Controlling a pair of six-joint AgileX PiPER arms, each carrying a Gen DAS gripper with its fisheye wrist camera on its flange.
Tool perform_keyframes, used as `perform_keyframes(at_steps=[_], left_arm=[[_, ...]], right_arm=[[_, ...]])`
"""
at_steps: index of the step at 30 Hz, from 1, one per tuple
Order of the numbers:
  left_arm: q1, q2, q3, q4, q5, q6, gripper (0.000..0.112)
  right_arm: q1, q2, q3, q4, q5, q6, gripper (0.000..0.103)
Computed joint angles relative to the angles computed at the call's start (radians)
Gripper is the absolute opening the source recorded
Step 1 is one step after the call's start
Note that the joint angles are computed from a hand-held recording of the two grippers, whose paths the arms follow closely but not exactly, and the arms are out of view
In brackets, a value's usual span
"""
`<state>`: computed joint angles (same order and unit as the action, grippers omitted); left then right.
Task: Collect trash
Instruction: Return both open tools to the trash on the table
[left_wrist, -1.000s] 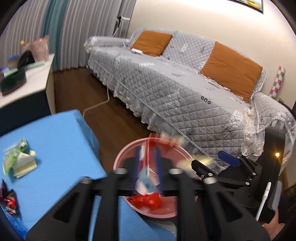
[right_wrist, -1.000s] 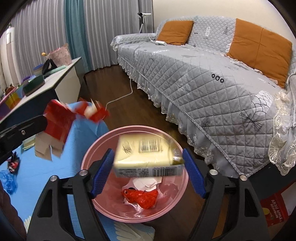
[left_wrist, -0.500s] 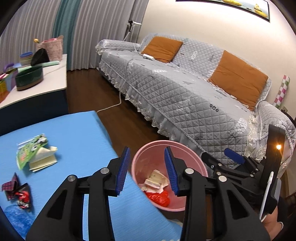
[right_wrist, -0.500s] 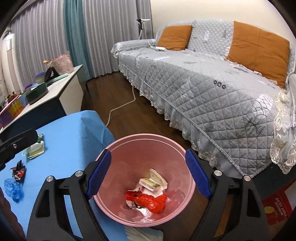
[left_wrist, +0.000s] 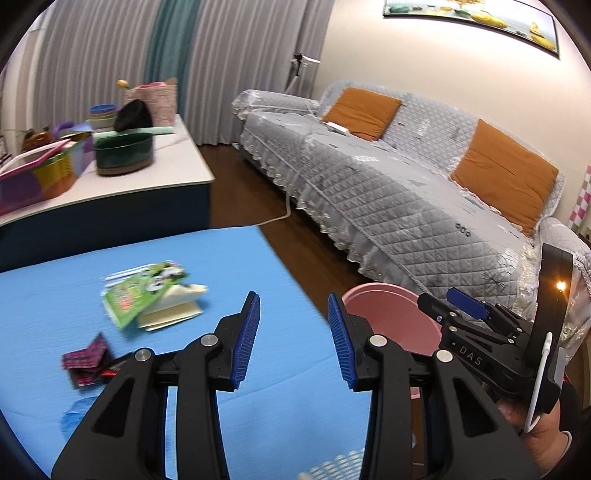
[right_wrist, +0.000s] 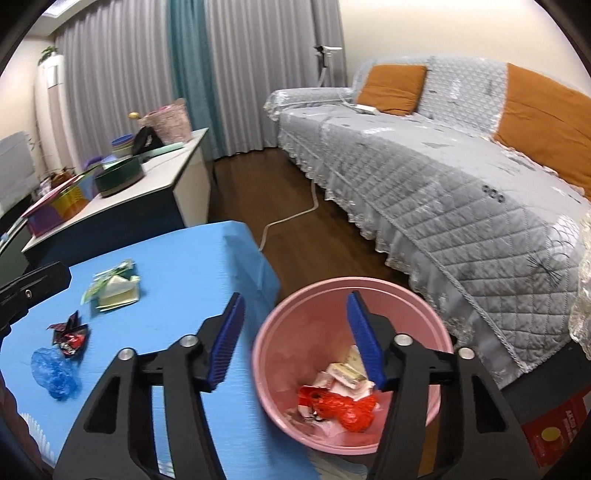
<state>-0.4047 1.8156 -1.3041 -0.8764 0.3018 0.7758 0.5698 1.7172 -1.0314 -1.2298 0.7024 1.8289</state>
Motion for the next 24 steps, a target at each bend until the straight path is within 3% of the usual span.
perform_keyframes(at_steps=[10, 24], left_arm=[[0.160, -0.077, 0.101, -0.077, -0.001, 0.119, 0.038], [0.428, -0.101, 0.156, -0.183, 0.022, 0.241, 0.038]], right_arm=[[0.078, 0.129, -0.190, 0.039, -0.016, -0.075, 0.049], [0.180, 0.383, -0.578, 0.213, -0.025, -0.336, 0.048]])
